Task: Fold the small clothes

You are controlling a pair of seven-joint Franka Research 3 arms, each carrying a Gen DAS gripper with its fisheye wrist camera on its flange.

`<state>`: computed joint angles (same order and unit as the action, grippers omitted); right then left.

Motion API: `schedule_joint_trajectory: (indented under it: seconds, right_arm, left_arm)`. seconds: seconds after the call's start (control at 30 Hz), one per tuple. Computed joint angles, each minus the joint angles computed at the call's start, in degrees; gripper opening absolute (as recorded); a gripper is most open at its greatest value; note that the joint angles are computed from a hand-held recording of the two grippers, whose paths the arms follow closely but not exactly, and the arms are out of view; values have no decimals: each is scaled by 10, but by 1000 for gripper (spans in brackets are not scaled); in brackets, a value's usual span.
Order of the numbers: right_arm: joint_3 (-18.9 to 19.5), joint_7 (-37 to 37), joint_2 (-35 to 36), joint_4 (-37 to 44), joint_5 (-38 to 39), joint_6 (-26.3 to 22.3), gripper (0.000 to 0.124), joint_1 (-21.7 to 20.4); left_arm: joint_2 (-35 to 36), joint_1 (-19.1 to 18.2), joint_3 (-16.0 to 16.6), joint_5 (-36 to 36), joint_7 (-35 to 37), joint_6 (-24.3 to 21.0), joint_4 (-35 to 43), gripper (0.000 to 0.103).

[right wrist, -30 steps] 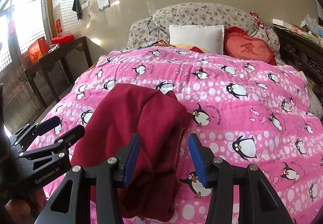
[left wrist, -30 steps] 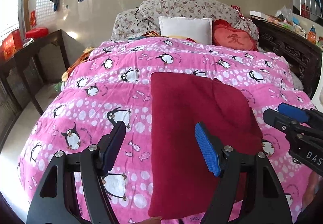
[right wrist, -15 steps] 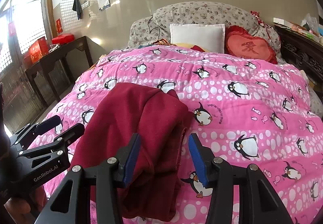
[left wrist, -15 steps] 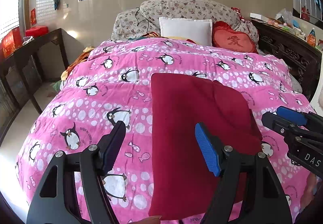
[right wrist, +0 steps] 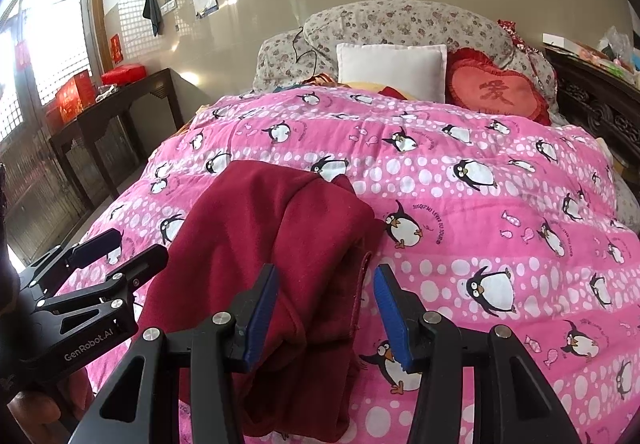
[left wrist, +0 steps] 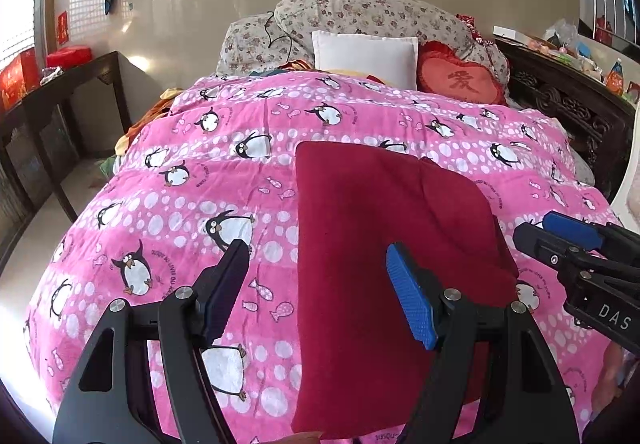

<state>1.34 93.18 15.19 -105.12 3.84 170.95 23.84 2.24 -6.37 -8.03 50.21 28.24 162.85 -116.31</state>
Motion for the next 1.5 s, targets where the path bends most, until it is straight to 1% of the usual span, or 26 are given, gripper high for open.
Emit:
schedule_joint_trajectory:
  seconds: [0.07, 0.17, 0.2, 0.3, 0.47, 0.77, 1.07, 1.5]
  right_arm:
    - [10, -11, 0, 0, 13, 0, 48, -7]
    - [-16, 15, -1, -2, -16, 2, 48, 13]
    - [-17, 19, -1, -2, -20, 2, 48, 14]
    - [-1, 6, 0, -1, -3, 0, 48, 0]
    - [2, 2, -1, -1, 1, -3, 48, -2]
    - [-5, 10, 2, 5, -11, -5, 48, 6]
    - [2, 4, 4, 8, -2, -8, 48, 3]
    - [3, 1, 4, 8, 1, -6, 48, 3]
  left_arm:
    - [1, -1, 0, 0, 1, -3, 1, 72]
    - [3, -1, 0, -2, 3, -1, 2, 72]
    - [4, -1, 0, -4, 4, -1, 3, 72]
    - [5, -2, 0, -7, 6, -1, 3, 72]
    - [6, -2, 1, -10, 6, 1, 2, 72]
    - [5, -2, 2, -13, 11, 2, 1, 72]
    - [6, -1, 2, -20, 18, 4, 0, 72]
    - [5, -2, 2, -17, 16, 3, 0, 72]
